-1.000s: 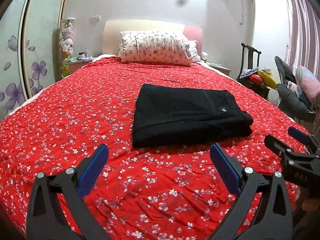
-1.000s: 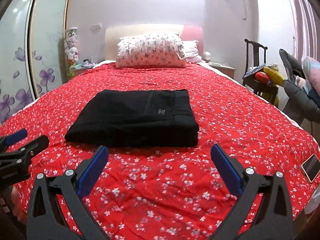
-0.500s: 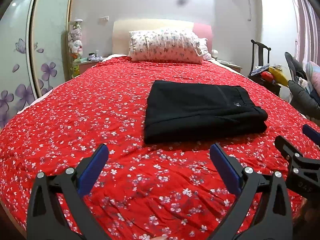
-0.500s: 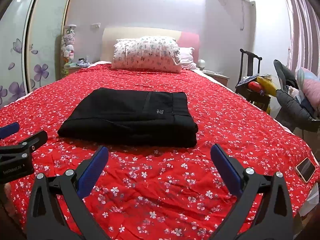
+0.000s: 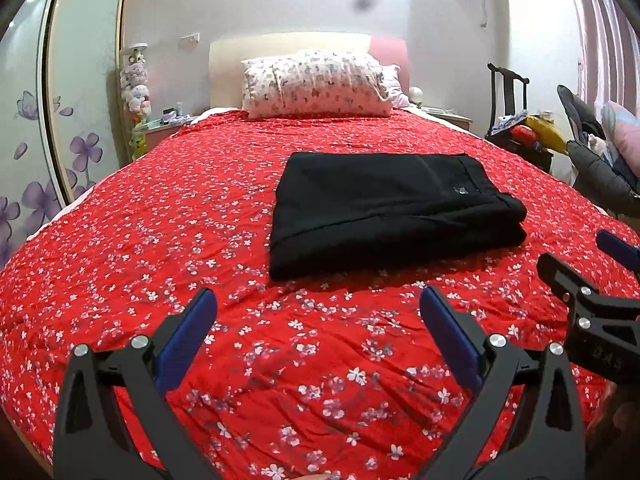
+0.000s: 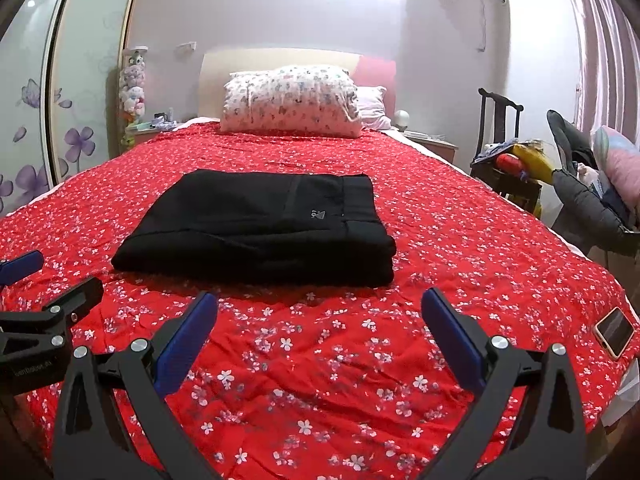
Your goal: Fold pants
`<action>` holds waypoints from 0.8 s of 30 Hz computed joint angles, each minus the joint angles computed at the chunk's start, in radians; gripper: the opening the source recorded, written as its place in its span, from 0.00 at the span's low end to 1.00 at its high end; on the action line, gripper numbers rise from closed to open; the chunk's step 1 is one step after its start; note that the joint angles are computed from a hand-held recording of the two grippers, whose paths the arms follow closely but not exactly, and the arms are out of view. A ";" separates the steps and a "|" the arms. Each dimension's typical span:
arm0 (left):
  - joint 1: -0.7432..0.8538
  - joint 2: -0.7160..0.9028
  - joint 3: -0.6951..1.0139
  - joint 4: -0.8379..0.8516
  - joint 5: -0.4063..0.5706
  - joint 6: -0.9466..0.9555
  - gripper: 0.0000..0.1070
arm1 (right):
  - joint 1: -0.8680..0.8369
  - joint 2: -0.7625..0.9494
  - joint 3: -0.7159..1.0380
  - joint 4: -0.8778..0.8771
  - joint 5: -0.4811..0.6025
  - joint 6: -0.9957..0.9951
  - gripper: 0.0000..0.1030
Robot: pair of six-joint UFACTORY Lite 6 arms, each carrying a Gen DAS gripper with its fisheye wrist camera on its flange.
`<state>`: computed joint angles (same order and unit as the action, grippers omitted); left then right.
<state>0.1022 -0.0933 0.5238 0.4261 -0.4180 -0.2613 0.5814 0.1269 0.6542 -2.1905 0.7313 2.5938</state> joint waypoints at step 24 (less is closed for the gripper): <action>-0.023 0.011 -0.006 -0.094 0.003 0.070 0.95 | 0.015 0.021 0.011 0.020 -0.002 -0.007 0.99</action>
